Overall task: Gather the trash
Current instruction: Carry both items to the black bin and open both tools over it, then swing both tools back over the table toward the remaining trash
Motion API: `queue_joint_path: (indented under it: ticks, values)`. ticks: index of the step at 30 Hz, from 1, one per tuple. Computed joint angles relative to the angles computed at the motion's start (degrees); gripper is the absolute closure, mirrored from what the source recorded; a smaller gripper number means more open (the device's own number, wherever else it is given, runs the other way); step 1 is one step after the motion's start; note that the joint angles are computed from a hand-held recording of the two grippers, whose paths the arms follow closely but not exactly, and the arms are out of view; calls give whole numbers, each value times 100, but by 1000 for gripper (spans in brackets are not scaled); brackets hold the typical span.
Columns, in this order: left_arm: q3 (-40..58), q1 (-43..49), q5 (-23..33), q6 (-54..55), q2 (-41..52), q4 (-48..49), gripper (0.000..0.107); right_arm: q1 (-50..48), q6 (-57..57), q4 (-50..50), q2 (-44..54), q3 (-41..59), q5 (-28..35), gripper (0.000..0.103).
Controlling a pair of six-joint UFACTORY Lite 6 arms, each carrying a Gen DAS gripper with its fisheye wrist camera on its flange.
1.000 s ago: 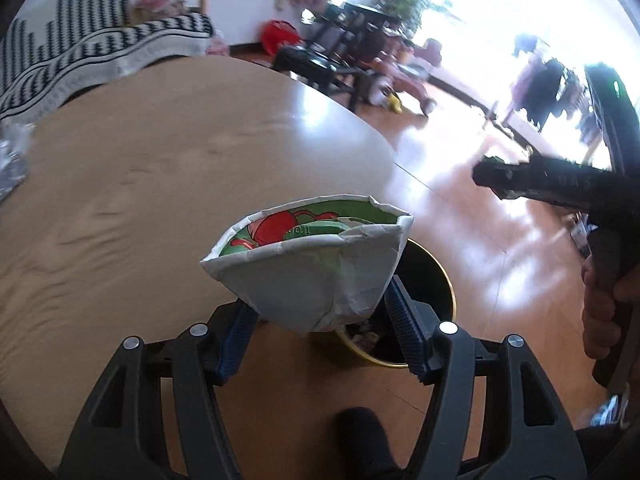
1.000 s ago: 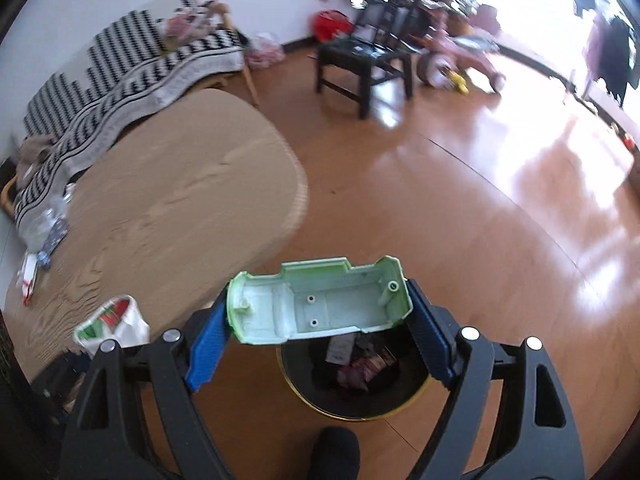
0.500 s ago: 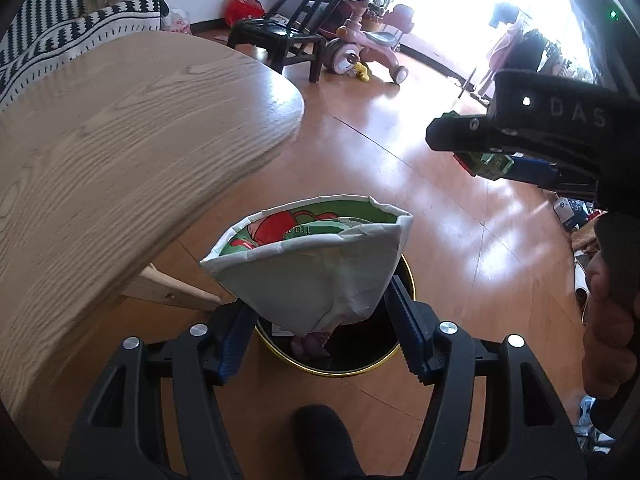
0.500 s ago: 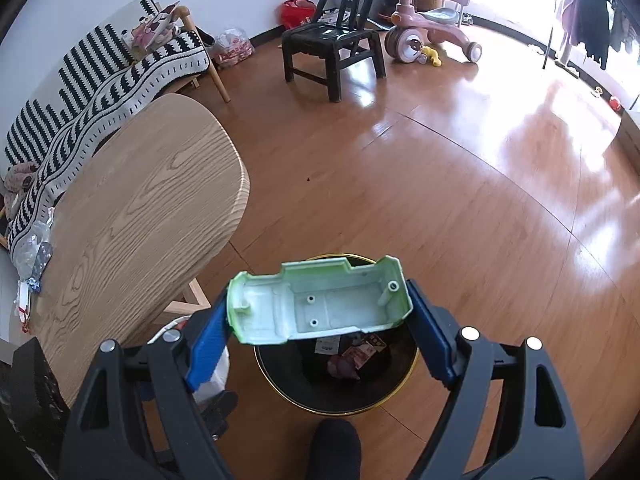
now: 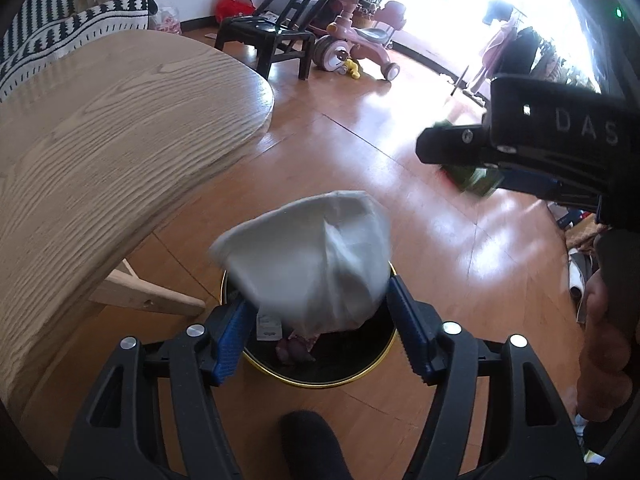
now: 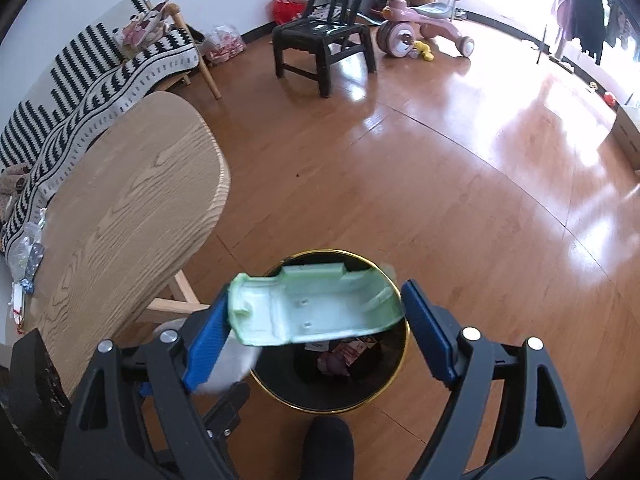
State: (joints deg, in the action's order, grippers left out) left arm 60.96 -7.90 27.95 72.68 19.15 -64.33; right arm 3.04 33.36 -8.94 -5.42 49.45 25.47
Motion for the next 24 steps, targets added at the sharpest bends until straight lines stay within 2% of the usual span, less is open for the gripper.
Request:
queue_joint_path:
  ticks: [4,8,14,19,24]
  values:
    - [-25,-1,-51,100,31,-91,34,-146,-212,239,-56,-68,-113,18]
    - [-108,96,-5,204,-14,-122,28,-27,-28,61,-33,-38,-117,16]
    - [-138,744,446,116,-509,426,18,856,1309,-1019,120,363,-85,15]
    - [38,2121,964,510,-1100,1017,16,2114,2568,-1984,833,1384,174,14]
    - [1288,3919,1789,810,-545,1441,15,3300,3064,-2290,2219,3330,533,13]
